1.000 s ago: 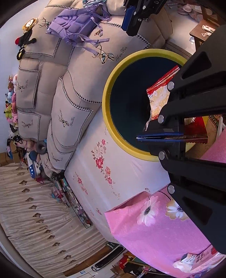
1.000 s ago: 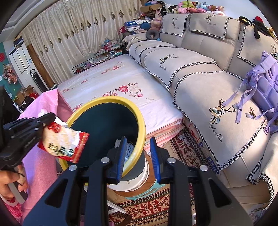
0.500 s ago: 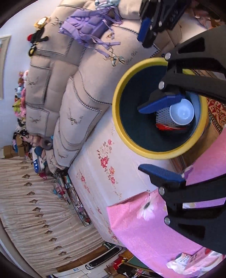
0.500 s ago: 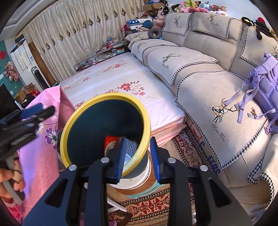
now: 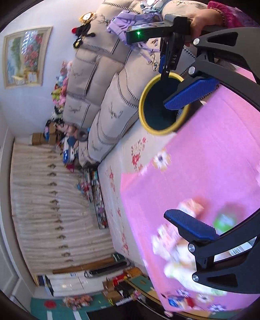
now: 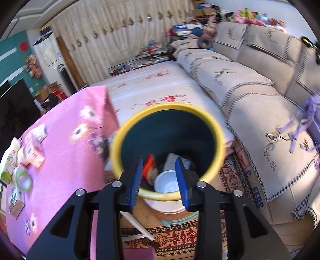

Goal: Collect trash
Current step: 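Move both tools back toward the table and approach the green-capped bottle with the right gripper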

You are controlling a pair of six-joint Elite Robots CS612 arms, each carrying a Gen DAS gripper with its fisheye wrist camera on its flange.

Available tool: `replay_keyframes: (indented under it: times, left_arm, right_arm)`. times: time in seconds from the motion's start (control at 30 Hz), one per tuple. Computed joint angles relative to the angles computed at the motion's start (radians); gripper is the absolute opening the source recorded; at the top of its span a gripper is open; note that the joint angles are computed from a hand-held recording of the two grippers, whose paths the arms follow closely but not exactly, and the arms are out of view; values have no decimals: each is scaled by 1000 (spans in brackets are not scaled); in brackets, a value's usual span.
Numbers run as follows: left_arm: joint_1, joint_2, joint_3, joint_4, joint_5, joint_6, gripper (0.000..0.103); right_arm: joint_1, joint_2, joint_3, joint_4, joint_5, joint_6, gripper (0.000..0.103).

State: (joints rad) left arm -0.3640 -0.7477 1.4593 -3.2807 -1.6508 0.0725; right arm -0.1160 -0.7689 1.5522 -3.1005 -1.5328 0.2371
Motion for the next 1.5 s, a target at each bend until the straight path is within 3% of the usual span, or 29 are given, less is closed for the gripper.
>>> replay_keyframes:
  times: [0.3,0.67,0.73,0.83,1.0,1.07,1.5]
  left_arm:
    - [86,-88,191,-157,159,-102,98]
    - [155,-98,245,-179,196,-188,98]
    - [157,-97,245,-177,198,-199,98]
    - [160,-91,244,-178,197,-214,98]
    - [166,-83,240,-167,186,-226,98]
    - [166,-79,233,-154,182,-230,98]
    - [168,-61,216,-133,165,-238,98]
  right_arm:
    - [88,25,-80,59,78,-126,33]
    - [175,77,-213,179,230,-269,33]
    - [178,80,-220,191,279,-289,33]
    - [186,86,-229,188,335,-308,51]
    - [203,95,-245,207,349,-360,55]
    - [210,105,-262,223,333,-372,64]
    - [216,168,-356,323,361,-403,64]
